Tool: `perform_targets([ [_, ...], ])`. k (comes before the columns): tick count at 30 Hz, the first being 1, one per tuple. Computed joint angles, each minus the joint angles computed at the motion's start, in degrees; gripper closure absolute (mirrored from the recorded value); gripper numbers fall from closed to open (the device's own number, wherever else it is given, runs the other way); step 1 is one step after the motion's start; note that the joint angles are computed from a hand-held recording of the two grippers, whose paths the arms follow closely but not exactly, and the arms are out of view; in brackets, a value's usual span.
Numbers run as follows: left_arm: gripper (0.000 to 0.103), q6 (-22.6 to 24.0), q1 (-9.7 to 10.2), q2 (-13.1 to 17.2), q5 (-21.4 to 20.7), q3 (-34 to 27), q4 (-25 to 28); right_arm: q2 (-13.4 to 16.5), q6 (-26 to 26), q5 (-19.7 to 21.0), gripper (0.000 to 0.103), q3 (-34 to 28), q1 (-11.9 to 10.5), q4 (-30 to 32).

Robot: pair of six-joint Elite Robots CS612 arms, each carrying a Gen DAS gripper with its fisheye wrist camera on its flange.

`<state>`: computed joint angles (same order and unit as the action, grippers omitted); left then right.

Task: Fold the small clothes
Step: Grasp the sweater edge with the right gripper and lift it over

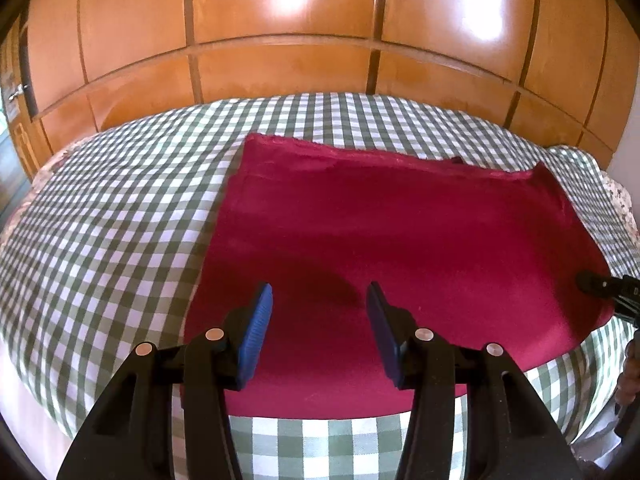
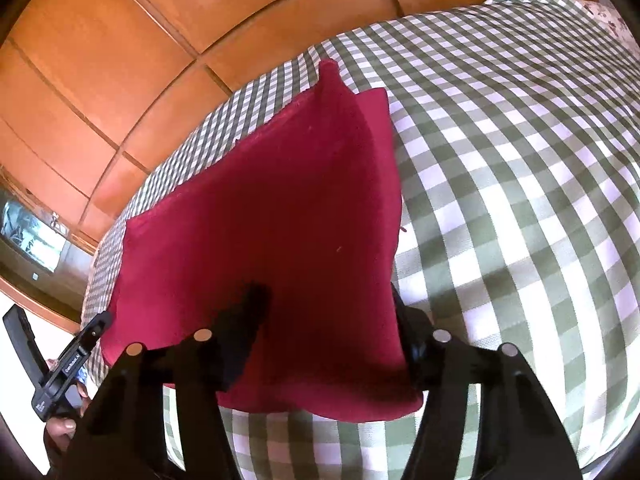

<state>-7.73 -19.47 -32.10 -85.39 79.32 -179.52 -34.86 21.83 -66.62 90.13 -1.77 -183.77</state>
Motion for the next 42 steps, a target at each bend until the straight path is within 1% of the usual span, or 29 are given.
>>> perform_targets([
  [3,0.055,-0.3,0.06,0.3,-0.3,-0.5,1.2,0.1,-0.7,-0.5,0.046,0.0,0.1,0.2],
  [4,0.055,-0.3,0.08,0.4,-0.3,-0.6,1.5,0.0,-1.3,-0.7,0.052,0.0,0.1,0.6],
  [5,0.055,-0.1,0.05,0.4,-0.3,-0.6,1.6,-0.1,-1.7,-0.6,0.056,-0.1,0.2,1.1],
  [6,0.055,0.0,0.01,0.4,-0.2,-0.6,1.7,-0.3,-2.2,-0.4,0.063,-0.1,0.2,1.5],
  [7,0.055,0.2,-0.02,0.4,-0.1,-0.6,1.6,-0.5,-3.2,-0.6,0.068,-0.1,0.4,1.9],
  [10,0.055,0.4,0.02,0.5,-0.2,-0.7,1.6,-0.7,-4.6,-1.7,0.07,-0.6,0.7,3.6],
  [12,0.055,0.2,0.11,0.5,-0.4,-0.7,1.7,-0.3,-3.4,-0.1,0.066,-1.1,0.3,5.0],
  [14,0.055,0.1,0.12,0.5,-0.6,-0.7,1.6,0.1,-2.6,1.5,0.063,-1.4,0.0,5.1],
  [15,0.055,0.3,0.14,0.5,-0.7,-0.7,1.7,0.1,-2.7,1.5,0.062,-1.4,0.0,5.3],
  [17,0.055,0.4,0.19,0.6,-1.0,-0.8,1.9,-0.4,-3.1,1.1,0.068,-1.1,0.2,5.6],
  [18,0.055,0.5,0.25,0.6,-1.2,-0.9,2.0,-0.6,-3.4,1.2,0.073,-1.1,0.2,5.6],
  [19,0.055,0.5,0.29,0.6,-1.4,-1.0,2.2,-0.8,-3.6,0.9,0.076,-1.2,0.4,5.8],
  [22,0.055,0.7,0.42,0.6,-1.9,-1.1,2.7,-1.4,-4.0,0.6,0.079,-1.2,0.9,5.3],
  [25,0.055,0.8,0.69,0.5,-3.1,-1.2,3.1,-2.1,-4.2,1.5,0.08,-1.3,1.2,3.8],
  [26,0.055,0.6,0.84,0.4,-3.7,-1.3,3.3,-2.5,-4.5,2.0,0.08,-1.4,1.4,3.3],
  [29,0.055,-0.8,1.97,0.0,-8.5,-1.4,3.1,-3.2,-6.4,3.2,0.081,-2.2,2.4,2.9],
  [31,0.055,-2.0,3.06,-0.2,-12.2,-1.8,3.2,-3.4,-7.9,4.2,0.081,-3.0,3.1,2.8],
  [34,0.055,-3.6,4.7,-0.5,-16.2,-2.2,2.1,-3.3,-11.1,5.8,0.081,-5.1,4.8,3.3],
  [36,0.055,-4.7,5.66,-0.7,-18.1,-2.3,1.1,-2.8,-12.8,7.0,0.082,-7.1,6.1,4.2],
  [38,0.055,-6.5,7.05,-0.4,-22.2,-3.0,0.3,-1.9,-14.4,7.8,0.082,-9.3,7.4,5.8],
  [42,0.055,-9.9,8.91,0.4,-27.8,-4.4,-0.2,0.1,-16.9,9.6,0.082,-13.4,9.8,9.5],
])
